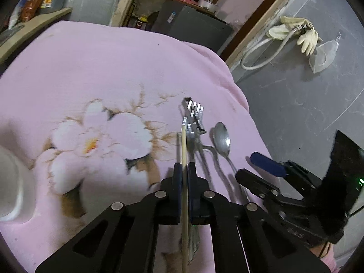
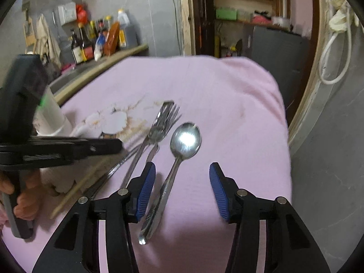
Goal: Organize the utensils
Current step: 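Grasp the last wooden chopstick with the left tool while the right tool grasps a spoon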
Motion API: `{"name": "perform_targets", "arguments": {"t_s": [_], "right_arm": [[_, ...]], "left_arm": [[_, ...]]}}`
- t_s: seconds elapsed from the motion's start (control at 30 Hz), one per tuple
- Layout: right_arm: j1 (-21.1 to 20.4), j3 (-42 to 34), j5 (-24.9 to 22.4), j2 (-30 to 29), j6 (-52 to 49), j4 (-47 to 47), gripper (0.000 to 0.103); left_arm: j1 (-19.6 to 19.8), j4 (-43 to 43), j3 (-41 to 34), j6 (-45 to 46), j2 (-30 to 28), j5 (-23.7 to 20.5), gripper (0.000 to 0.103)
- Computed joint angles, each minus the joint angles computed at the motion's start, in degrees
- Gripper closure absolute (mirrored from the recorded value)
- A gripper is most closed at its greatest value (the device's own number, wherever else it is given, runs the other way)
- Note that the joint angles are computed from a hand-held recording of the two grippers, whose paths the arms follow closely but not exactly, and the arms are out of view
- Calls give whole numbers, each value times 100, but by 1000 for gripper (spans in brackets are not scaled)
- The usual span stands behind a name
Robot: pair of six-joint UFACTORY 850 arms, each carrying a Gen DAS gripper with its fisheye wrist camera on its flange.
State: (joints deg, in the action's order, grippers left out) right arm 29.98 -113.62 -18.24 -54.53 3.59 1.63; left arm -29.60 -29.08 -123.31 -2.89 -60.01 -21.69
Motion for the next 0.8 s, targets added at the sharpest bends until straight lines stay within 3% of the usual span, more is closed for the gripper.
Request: {"name": "perform_targets", "arguments": {"t_s": [0.13, 0.33, 0.47, 0.63, 0.8], "right_arm": [[-35, -551, -495, -318, -138, 180, 58], [-18, -2160, -1490, -1214, 120, -217, 58], [-35, -2815, -1841, -1585, 113, -194, 57], [11, -3099, -1962, -1749, 349, -492, 60], [71, -2902, -1796, -1650, 622, -800, 70]], "left_arm": [[45, -492, 531, 381, 288, 273, 101], [69, -80, 313, -44, 161, -87, 100], [23, 455, 53, -357, 47, -287, 100], [-5, 665, -164, -426, -72, -474, 100], [-32, 790, -218, -429, -103, -506, 100]]}}
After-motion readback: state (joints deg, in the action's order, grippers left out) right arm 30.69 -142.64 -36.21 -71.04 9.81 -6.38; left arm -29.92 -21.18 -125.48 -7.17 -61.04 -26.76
